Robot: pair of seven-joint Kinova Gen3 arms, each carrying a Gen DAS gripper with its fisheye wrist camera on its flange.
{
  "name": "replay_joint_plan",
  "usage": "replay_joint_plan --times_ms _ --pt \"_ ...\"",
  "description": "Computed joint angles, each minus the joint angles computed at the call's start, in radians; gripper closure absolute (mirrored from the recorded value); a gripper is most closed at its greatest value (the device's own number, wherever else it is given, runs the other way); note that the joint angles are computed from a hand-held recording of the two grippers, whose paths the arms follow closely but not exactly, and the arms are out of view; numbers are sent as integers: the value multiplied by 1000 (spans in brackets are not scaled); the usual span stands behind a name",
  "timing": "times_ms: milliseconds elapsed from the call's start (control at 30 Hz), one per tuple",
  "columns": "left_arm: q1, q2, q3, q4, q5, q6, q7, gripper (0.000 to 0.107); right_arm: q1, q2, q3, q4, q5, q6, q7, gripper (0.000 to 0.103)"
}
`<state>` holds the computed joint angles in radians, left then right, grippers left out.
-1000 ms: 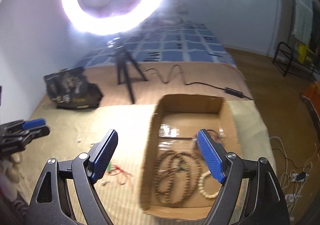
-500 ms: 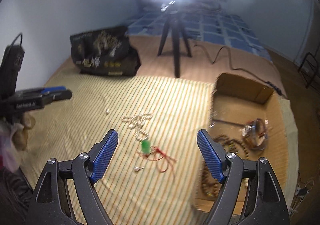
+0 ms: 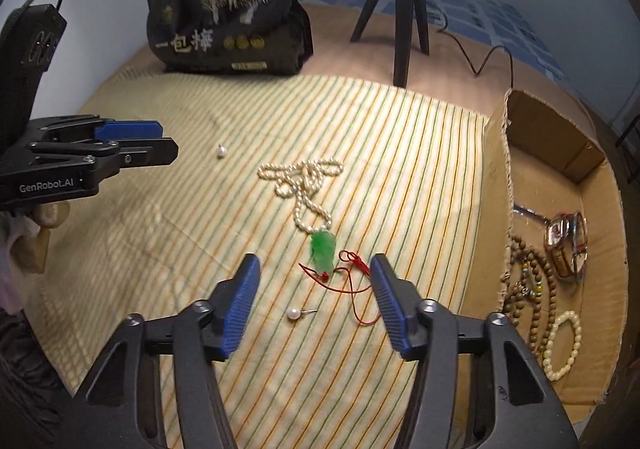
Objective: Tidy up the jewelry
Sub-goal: 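Withdraw both tools from the box toward the pearl necklace and earrings, then grasp a pearl earring with the left tool while the right tool grasps the green jade pendant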
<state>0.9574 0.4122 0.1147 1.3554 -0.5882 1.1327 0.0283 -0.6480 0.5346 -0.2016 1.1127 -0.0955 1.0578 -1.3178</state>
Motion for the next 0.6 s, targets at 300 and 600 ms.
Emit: replay_joint_plan --times_ms 300,600 --pt "-25 28 -2 0 23 -16 -67 69 -11 46 3 -40 3 27 -5 58" --pt "-25 53 -17 -22 21 -11 -123 74 -36 69 18 -62 32 40 -13 60"
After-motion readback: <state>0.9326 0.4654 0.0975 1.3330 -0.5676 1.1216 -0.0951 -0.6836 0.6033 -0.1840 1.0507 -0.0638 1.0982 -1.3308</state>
